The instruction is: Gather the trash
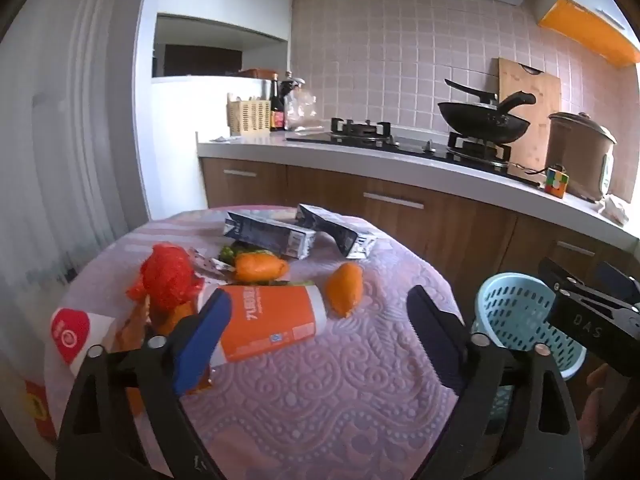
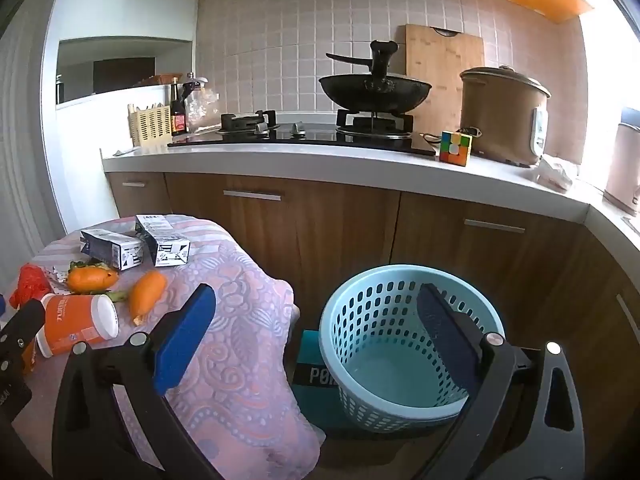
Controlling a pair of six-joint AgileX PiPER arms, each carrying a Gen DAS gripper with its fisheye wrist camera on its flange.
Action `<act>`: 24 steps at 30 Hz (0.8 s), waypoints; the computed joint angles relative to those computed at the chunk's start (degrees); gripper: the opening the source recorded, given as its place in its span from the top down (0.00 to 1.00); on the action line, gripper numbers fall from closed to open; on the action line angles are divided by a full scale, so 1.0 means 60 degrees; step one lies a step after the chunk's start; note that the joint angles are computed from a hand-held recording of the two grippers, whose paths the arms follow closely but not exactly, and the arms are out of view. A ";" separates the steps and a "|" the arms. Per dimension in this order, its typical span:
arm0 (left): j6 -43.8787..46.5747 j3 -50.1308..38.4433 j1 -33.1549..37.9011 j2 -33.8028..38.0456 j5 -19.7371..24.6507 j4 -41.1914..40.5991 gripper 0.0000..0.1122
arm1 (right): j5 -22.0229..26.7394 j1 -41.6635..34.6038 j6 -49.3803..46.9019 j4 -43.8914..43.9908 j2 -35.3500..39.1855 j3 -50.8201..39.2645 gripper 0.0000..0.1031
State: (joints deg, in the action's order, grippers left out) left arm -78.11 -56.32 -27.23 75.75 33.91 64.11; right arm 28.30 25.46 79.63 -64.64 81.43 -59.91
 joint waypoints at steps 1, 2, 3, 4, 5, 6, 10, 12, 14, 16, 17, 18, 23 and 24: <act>0.0059 -0.0016 0.0030 0.0017 -0.0003 -0.0033 0.21 | 0.0056 0.0042 -0.0085 0.0047 -0.0024 -0.0023 0.08; 0.0173 -0.0012 0.0112 0.0008 -0.0114 -0.0135 0.21 | 0.0089 0.0079 -0.0099 0.0051 -0.0042 -0.0027 0.08; 0.0210 0.0009 0.0190 -0.0014 -0.0213 -0.0176 0.21 | 0.0031 0.0051 -0.0167 0.0108 -0.0080 -0.0008 0.08; 0.0127 0.0046 0.0237 -0.0034 -0.0267 -0.0098 0.21 | 0.0068 0.0090 -0.0157 0.0093 -0.0087 -0.0021 0.08; -0.0338 0.0236 0.0175 -0.0204 -0.0239 0.0362 0.21 | 0.0093 0.0096 -0.0143 0.0082 -0.0113 -0.0015 0.08; -0.0491 0.0224 -0.0092 -0.0175 0.0013 0.0586 0.21 | 0.0195 0.0140 -0.0124 0.0042 -0.0103 -0.0058 0.08; 0.0292 0.0024 -0.0174 -0.0448 0.0237 -0.0004 0.21 | 0.0432 0.0231 -0.0353 0.0153 -0.0077 -0.0186 0.08; 0.0344 0.0102 -0.0012 -0.0370 -0.0122 -0.0119 0.21 | 0.0470 0.0264 -0.0348 0.0150 -0.0052 -0.0199 0.08; 0.0427 0.0119 0.0044 -0.0410 -0.0254 -0.0258 0.21 | 0.0485 0.0291 -0.0372 0.0164 -0.0037 -0.0217 0.08; 0.0327 0.0148 0.0056 -0.0421 -0.0264 -0.0213 0.21 | 0.0524 0.0318 -0.0247 0.0053 -0.0045 -0.0194 0.08; 0.0244 0.0150 0.0036 -0.0412 -0.0205 -0.0154 0.21 | 0.0516 0.0329 -0.0192 0.0011 -0.0065 -0.0163 0.08; 0.0219 0.0153 0.0044 -0.0416 -0.0186 -0.0138 0.21 | 0.0518 0.0343 -0.0174 0.0000 -0.0069 -0.0162 0.08; 0.0314 0.0177 0.0175 -0.0432 -0.0309 -0.0197 0.21 | 0.0514 0.0362 -0.0163 -0.0017 -0.0116 -0.0148 0.08; 0.0297 0.0206 0.0209 -0.0448 -0.0356 -0.0176 0.21 | 0.0520 0.0369 -0.0130 -0.0047 -0.0129 -0.0128 0.08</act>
